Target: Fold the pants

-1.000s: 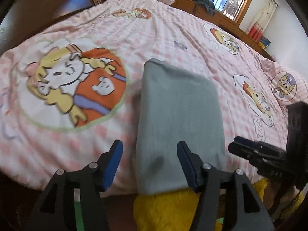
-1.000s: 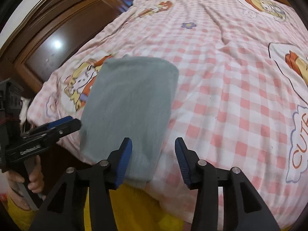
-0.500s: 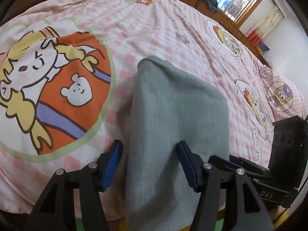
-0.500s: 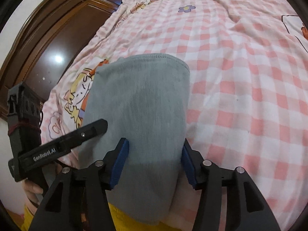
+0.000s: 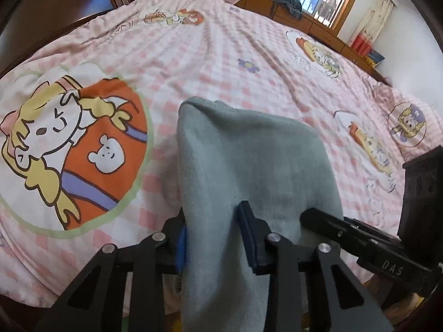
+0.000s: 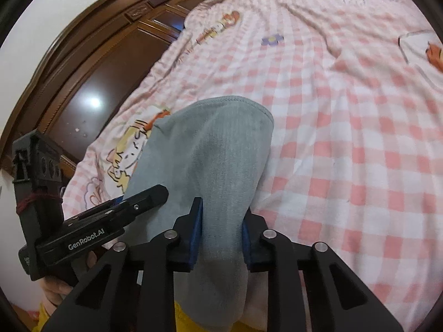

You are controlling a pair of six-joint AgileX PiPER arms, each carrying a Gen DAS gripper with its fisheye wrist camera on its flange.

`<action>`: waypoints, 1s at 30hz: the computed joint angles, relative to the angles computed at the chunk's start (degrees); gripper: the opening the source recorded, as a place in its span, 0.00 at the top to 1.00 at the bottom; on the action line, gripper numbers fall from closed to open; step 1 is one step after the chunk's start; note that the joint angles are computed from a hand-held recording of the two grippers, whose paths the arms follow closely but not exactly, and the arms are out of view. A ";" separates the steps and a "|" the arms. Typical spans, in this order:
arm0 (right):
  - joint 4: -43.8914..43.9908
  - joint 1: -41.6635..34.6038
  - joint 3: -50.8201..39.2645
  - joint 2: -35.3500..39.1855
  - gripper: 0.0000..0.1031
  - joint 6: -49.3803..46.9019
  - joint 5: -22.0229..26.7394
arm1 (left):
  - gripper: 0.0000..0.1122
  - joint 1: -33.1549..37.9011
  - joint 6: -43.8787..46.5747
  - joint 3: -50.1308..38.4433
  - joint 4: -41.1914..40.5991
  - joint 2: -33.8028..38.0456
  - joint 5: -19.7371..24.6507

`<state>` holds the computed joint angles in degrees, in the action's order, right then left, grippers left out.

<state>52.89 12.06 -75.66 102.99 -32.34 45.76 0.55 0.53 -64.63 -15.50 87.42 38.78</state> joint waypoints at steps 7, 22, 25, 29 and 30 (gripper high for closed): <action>0.48 -6.17 2.55 -6.91 0.76 -3.55 3.04 | 0.71 -4.45 -1.33 -2.68 -2.01 -2.24 1.21; -2.48 -29.87 1.36 -13.13 0.76 -9.91 13.16 | 0.71 -26.80 -15.12 -23.20 4.42 12.27 2.12; -3.17 -35.16 -0.78 -12.57 0.76 -12.12 15.11 | 0.72 -30.28 -15.78 -31.11 4.93 17.50 4.14; -3.32 -40.24 -3.54 -10.56 0.76 -13.68 17.24 | 0.72 -34.37 -17.25 -43.30 6.84 25.21 8.55; -2.70 -41.94 -4.46 -9.33 0.76 -14.04 18.31 | 0.72 -35.30 -17.63 -46.81 7.52 27.48 9.88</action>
<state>50.19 -29.88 -80.12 93.66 -46.39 64.07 -34.75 -17.10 -111.44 -7.98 114.90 48.66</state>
